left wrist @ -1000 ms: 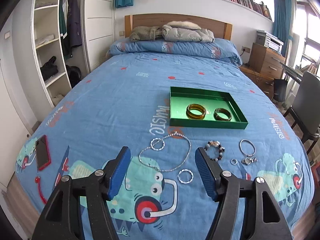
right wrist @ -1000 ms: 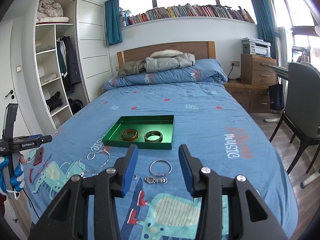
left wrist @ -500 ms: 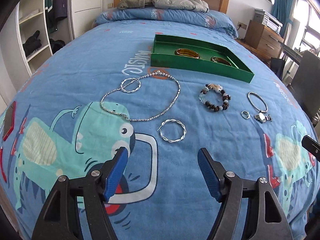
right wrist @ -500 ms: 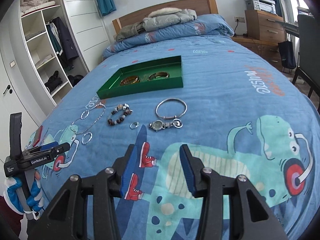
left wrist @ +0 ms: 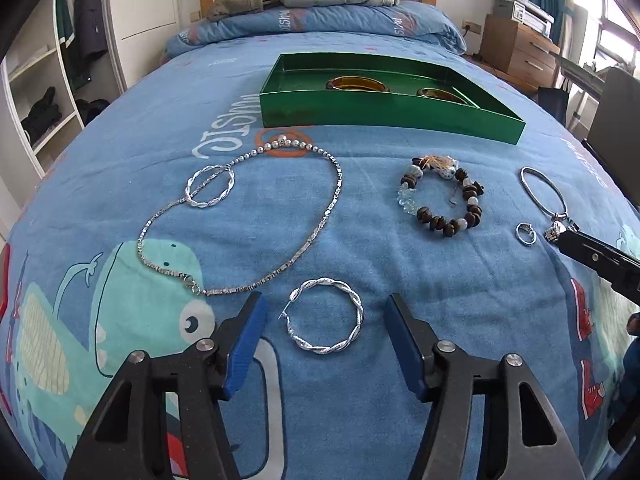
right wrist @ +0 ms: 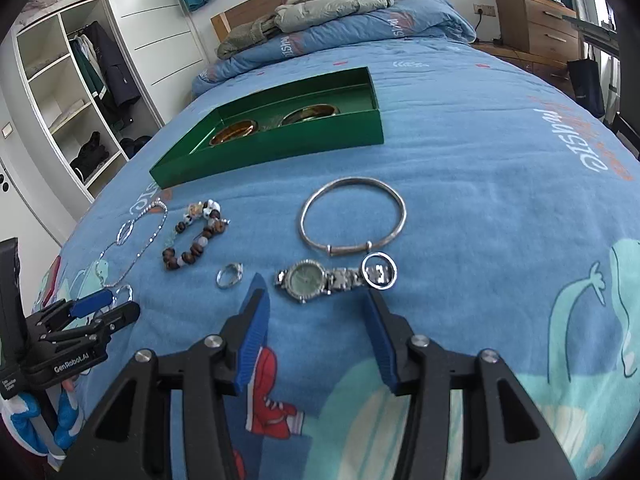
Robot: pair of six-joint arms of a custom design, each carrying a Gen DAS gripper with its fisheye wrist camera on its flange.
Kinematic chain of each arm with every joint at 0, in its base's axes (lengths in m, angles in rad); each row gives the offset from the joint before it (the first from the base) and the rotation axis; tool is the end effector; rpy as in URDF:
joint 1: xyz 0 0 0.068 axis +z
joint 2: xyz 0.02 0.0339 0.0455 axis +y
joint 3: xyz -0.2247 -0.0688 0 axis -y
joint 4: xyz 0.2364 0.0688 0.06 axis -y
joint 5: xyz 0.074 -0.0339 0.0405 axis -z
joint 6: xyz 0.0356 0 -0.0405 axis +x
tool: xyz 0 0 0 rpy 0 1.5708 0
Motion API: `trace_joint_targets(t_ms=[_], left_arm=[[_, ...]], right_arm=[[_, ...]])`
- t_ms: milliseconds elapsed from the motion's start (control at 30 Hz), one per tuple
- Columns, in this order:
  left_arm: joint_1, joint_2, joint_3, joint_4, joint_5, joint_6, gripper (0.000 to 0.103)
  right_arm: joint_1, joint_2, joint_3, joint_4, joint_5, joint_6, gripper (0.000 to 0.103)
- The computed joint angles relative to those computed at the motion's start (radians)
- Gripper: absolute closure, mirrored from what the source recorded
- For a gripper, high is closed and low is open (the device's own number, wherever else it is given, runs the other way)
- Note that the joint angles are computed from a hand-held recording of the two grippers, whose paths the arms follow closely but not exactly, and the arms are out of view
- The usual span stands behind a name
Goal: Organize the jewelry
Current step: 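Grasp the twisted silver hoop with the left tool while the right tool grasps the silver watch, then carry the hoop and watch into the green tray and open both tools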
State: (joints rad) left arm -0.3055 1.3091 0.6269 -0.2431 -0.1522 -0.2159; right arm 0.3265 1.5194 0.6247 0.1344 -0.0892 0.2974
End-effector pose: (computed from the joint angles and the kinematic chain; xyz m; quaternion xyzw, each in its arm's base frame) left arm 0.2390 -0.0697 0.1409 0.0183 0.9458 -0.0119 0.3242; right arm 0.2666 0.0936 0.1156 -0.0309 0.9177 0.1599 0.3623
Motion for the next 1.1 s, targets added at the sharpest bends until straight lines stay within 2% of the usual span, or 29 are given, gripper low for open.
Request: trace_joint_targets(t_ms=[100,300,400,433,500,667,867,1000,1100], left_arm=[[-0.001,0.01,0.01,0.006,0.017,0.004,0.059],[-0.016,0.013,0.007,0.019,0.0,-0.008,0.061],[-0.019,0.005,0.007,0.009,-0.002,-0.008,0.062],[-0.019,-0.005,0.004,0.001,0.002,-0.01,0.062],[-0.021,-0.031,-0.008,-0.013,0.008,-0.013,0.062],[-0.033,-0.128,-0.047,-0.057,0.016,-0.026,0.062],[-0.029,-0.283,-0.075,-0.148,0.039,-0.027,0.062],[0.003,-0.325,-0.039,-0.193,0.071,-0.012,0.062],[0.036,-0.299,0.024,-0.203,0.103,0.009,0.062]], right_arm=[[-0.005,0.053,0.037,0.033,-0.003,0.021,0.056],[0.009,0.093,0.062,0.048,0.02,0.021,0.055],[0.026,0.093,0.072,0.026,0.056,0.01,0.066],[0.026,0.084,0.068,0.019,0.058,0.01,0.073],[0.022,0.052,0.043,0.014,0.046,0.006,0.073],[0.043,-0.102,-0.083,-0.003,0.057,-0.008,0.074],[0.056,-0.436,-0.243,-0.129,0.065,-0.011,0.074],[0.037,-0.623,-0.265,-0.249,0.062,-0.021,0.074],[0.021,-0.655,-0.227,-0.289,0.054,-0.041,0.074]])
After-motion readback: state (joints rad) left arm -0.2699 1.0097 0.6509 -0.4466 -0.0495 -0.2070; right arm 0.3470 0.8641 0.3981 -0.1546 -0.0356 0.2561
